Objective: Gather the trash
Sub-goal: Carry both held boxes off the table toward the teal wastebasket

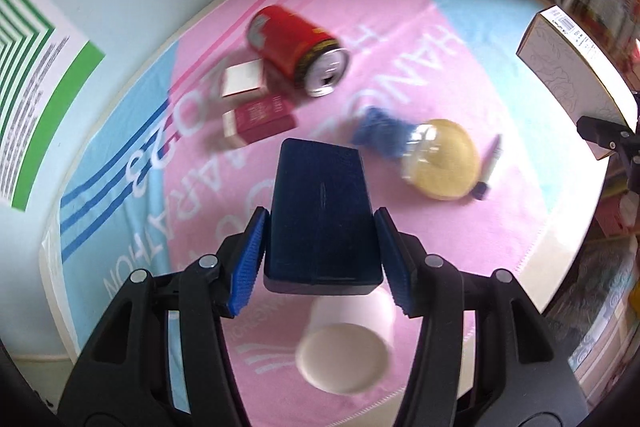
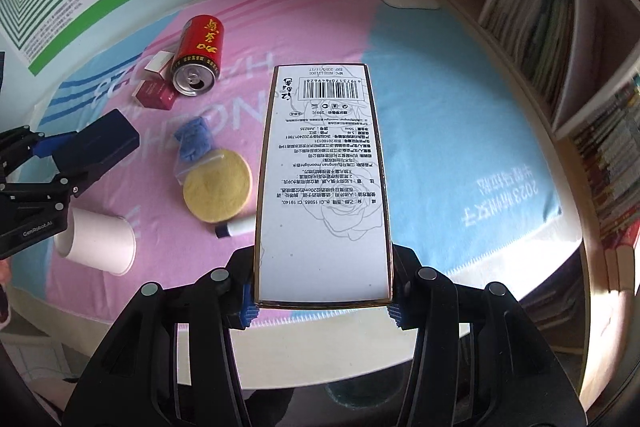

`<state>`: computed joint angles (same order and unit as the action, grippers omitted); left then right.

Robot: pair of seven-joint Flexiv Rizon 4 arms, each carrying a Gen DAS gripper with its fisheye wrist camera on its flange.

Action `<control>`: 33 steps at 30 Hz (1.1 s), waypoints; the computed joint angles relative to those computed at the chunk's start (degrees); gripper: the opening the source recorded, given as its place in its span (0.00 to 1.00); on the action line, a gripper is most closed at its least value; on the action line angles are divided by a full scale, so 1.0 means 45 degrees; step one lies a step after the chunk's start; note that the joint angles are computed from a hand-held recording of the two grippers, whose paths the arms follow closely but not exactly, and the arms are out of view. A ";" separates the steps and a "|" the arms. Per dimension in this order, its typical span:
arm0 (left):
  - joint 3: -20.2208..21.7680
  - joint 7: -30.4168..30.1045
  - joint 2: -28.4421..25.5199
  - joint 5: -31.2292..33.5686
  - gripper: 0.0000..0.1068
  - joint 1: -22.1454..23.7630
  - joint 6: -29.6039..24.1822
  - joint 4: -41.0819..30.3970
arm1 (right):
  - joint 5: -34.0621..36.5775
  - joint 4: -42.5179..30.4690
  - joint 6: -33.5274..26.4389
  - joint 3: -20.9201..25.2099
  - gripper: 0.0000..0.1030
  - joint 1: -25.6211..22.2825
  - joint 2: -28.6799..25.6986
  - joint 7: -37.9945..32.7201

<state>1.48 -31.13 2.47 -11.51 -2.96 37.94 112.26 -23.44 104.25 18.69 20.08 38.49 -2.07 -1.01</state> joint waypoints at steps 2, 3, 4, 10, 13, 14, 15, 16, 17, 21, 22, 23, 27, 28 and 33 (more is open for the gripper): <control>-0.0004 0.0450 0.0603 -0.0210 0.48 -0.0234 0.0007 0.0511 | 0.0081 0.0277 -0.0526 0.0302 0.48 0.0191 0.0500 0.0750; 0.0014 0.0697 0.0789 -0.0375 0.48 -0.0343 0.0074 0.0777 | 0.0114 0.0413 -0.0738 0.0450 0.48 0.0272 0.0720 0.1103; 0.0019 0.0873 0.1087 -0.0479 0.48 -0.0473 0.0038 0.1043 | 0.0191 0.0561 -0.1035 0.0648 0.48 0.0382 0.0990 0.1536; 0.0047 0.1498 0.3148 -0.0622 0.48 -0.1367 -0.0412 0.2831 | 0.1205 0.1257 -0.2501 0.1842 0.48 0.1092 0.2233 0.4140; 0.0068 0.1788 0.4317 -0.0550 0.48 -0.1904 -0.0765 0.3787 | 0.1950 0.1499 -0.3221 0.2557 0.48 0.1598 0.2759 0.5861; 0.0061 0.1855 0.4703 -0.0490 0.48 -0.2071 -0.0862 0.4088 | 0.2198 0.1572 -0.3363 0.2769 0.48 0.1773 0.2883 0.6423; 0.0048 0.1886 0.5099 -0.0414 0.48 -0.2245 -0.1121 0.4375 | 0.2428 0.1670 -0.3440 0.2987 0.48 0.1959 0.3007 0.6994; 0.0039 0.1883 0.5487 -0.0336 0.48 -0.2402 -0.1427 0.4618 | 0.2665 0.1732 -0.3477 0.3187 0.48 0.2148 0.3071 0.7562; 0.0021 0.1896 0.5846 -0.0249 0.48 -0.2553 -0.1655 0.4866 | 0.2953 0.1798 -0.3496 0.3412 0.48 0.2366 0.3123 0.8184; -0.0070 0.2154 0.7315 0.0174 0.48 -0.3265 -0.2421 0.5990 | 0.3800 0.2061 -0.3165 0.4009 0.48 0.3181 0.3094 1.0303; -0.0090 0.2233 0.7691 0.0281 0.48 -0.3457 -0.2613 0.6259 | 0.3994 0.2160 -0.2968 0.4161 0.48 0.3395 0.3046 1.0878; -0.0152 0.2268 0.8058 0.0435 0.48 -0.3642 -0.2856 0.6533 | 0.4141 0.2249 -0.2801 0.4277 0.48 0.3604 0.2997 1.1365; -0.0359 0.2382 0.9200 0.0894 0.48 -0.4333 -0.3512 0.7421 | 0.4519 0.2740 -0.1543 0.4671 0.48 0.4446 0.2628 1.3381; -0.0403 0.2412 0.9465 0.1011 0.48 -0.4514 -0.3717 0.7603 | 0.4578 0.2865 -0.1140 0.4716 0.48 0.4641 0.2489 1.3796; -0.0600 0.2363 1.0395 0.1368 0.48 -0.5259 -0.4538 0.8299 | 0.4425 0.3622 0.0829 0.4830 0.48 0.5496 0.1966 1.5585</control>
<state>-1.22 -20.50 49.25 -5.35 -26.63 17.52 149.60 -3.53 120.55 22.42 41.82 63.22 6.77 69.12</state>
